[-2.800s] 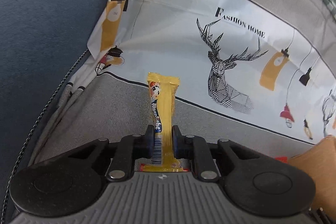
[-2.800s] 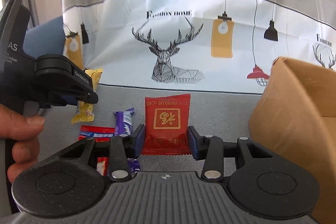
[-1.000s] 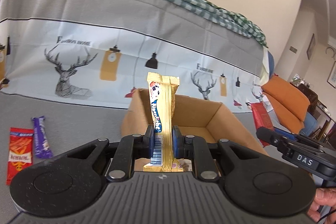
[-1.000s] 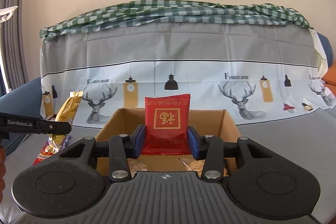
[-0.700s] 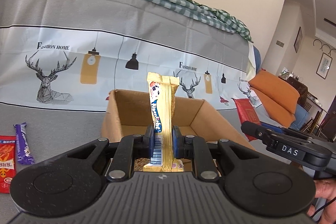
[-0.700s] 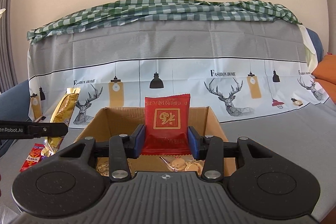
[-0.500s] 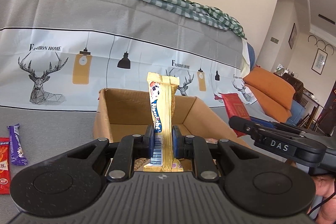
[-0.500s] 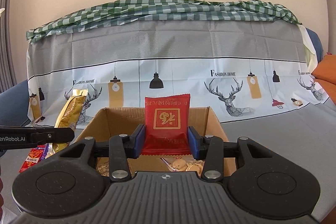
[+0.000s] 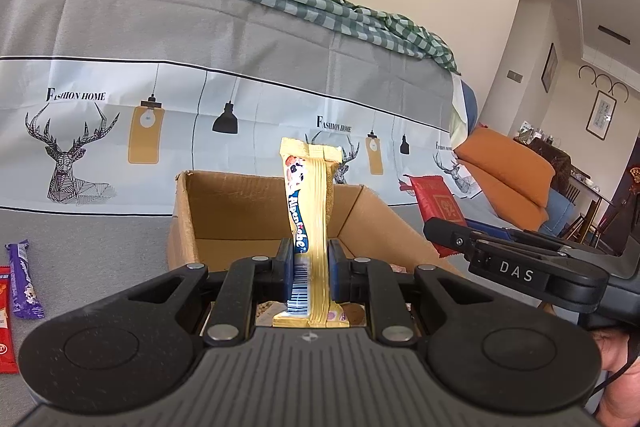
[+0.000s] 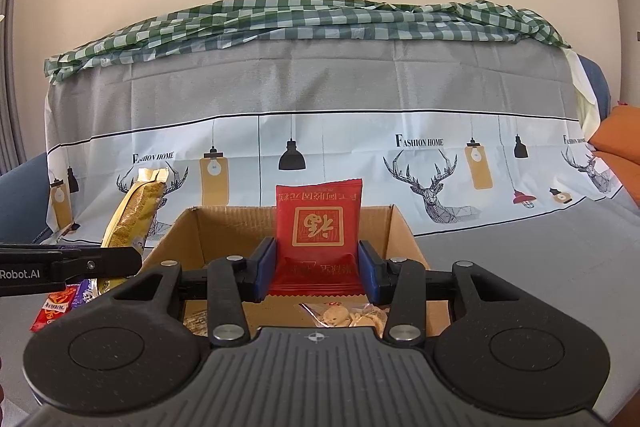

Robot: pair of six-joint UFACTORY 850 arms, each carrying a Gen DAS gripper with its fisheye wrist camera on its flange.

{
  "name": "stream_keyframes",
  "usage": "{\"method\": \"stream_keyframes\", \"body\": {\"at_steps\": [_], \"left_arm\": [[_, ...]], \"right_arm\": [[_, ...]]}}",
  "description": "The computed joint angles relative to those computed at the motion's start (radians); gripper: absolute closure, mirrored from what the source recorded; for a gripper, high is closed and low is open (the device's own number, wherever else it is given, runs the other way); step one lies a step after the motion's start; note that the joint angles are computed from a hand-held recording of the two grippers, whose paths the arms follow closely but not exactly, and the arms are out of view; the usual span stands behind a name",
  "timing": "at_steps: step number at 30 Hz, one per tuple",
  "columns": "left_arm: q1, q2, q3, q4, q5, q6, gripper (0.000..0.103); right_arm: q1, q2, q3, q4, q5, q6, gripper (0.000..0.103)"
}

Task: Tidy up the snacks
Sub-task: 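Lift the red packet and yellow wafer bar and carry them over the box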

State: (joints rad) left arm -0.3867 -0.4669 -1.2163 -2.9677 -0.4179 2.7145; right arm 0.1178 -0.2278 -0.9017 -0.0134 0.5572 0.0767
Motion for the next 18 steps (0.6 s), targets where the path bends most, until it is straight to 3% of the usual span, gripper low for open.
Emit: {"method": "stream_keyframes", "body": {"at_steps": [18], "left_arm": [[-0.008, -0.009, -0.005, 0.071, -0.018, -0.031, 0.085]], "right_arm": [[0.002, -0.003, -0.001, 0.023, 0.001, -0.016, 0.058]]}}
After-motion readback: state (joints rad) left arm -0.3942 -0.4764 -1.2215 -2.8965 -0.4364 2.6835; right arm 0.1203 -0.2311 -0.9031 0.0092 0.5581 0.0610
